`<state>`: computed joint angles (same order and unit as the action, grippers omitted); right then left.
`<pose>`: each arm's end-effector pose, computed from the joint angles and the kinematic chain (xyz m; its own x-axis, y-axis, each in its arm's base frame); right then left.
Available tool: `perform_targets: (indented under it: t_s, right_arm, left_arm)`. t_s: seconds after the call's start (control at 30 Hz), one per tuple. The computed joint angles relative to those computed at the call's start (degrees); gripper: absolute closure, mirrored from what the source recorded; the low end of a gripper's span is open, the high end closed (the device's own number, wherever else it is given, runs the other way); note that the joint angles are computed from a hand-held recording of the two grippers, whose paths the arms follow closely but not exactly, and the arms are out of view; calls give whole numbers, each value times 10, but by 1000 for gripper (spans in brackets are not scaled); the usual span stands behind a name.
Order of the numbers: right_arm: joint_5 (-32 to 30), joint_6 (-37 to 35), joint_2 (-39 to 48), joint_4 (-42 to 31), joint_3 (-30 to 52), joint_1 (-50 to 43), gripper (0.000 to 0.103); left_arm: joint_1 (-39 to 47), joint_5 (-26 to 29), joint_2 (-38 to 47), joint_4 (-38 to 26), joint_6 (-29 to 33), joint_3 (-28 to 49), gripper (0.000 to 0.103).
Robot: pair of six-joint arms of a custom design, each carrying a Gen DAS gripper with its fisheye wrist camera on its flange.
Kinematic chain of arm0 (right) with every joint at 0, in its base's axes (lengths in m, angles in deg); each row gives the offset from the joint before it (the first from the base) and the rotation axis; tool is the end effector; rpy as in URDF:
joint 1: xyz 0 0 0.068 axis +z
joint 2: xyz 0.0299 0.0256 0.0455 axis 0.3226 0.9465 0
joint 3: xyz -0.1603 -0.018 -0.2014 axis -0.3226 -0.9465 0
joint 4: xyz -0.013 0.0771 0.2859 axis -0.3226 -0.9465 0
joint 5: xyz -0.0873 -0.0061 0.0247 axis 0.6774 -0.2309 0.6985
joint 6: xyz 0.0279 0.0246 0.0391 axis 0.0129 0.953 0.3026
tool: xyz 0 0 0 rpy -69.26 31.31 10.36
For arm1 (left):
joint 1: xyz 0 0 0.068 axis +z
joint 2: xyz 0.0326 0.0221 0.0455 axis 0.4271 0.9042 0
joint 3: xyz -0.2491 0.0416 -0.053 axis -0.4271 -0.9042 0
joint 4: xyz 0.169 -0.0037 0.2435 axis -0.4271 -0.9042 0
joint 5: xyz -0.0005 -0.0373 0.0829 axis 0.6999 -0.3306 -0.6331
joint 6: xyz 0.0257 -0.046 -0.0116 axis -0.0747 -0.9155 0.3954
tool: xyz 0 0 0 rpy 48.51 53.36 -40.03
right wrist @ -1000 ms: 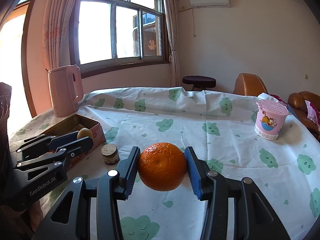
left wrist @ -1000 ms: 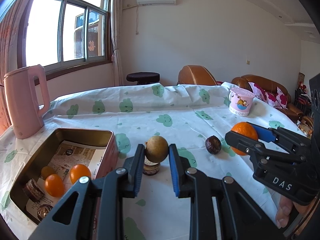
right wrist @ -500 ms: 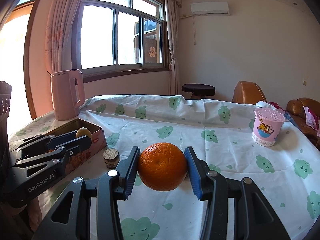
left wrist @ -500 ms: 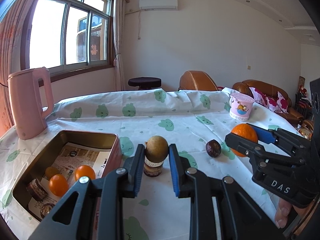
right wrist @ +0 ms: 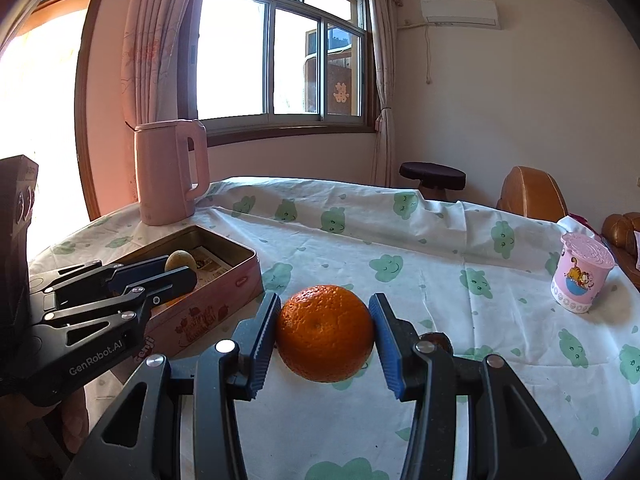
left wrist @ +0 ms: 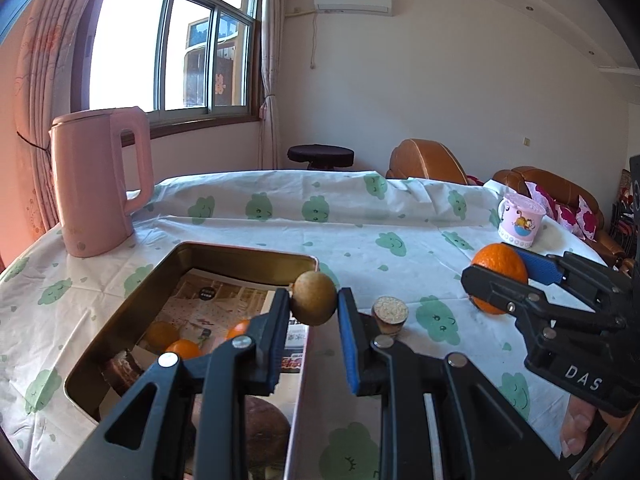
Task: Organize fruits
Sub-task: 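Carry the kiwi and the mandarin over the open tin box with both grippers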
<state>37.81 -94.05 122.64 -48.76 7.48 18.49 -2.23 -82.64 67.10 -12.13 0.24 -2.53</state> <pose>0.2957 0.0145 0.2048 -0.3857 -0.2113 -0.8981 -0.4992 0.8664 0.0105 0.2283 -0.1030 0.2017 -0.4733 -0.0573 -0.8791 -0.0168 0.9983 -0.0560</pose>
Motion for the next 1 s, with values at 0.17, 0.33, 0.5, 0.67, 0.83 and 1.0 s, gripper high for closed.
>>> perform_targets:
  t_s: [0.17, 0.33, 0.5, 0.67, 0.83, 1.0]
  right_arm:
    - [22, 3, 12, -7, 23, 47, 55]
    - [46, 2, 29, -5, 41, 89, 55]
    - [60, 5, 55, -4, 64, 120, 55]
    - [70, 8, 81, -2, 85, 145, 55]
    - [81, 11, 109, 3, 104, 168, 55]
    - [92, 19, 136, 13, 119, 187, 55]
  left_arm:
    - [40, 24, -23, -13, 12, -7, 77]
    - [92, 53, -27, -26, 25, -3, 77]
    - [141, 81, -20, -34, 35, 3, 77]
    - [172, 103, -6, -40, 44, 13, 77]
    - [195, 116, 18, -49, 52, 30, 77]
    - [215, 130, 34, -58, 56, 43, 77]
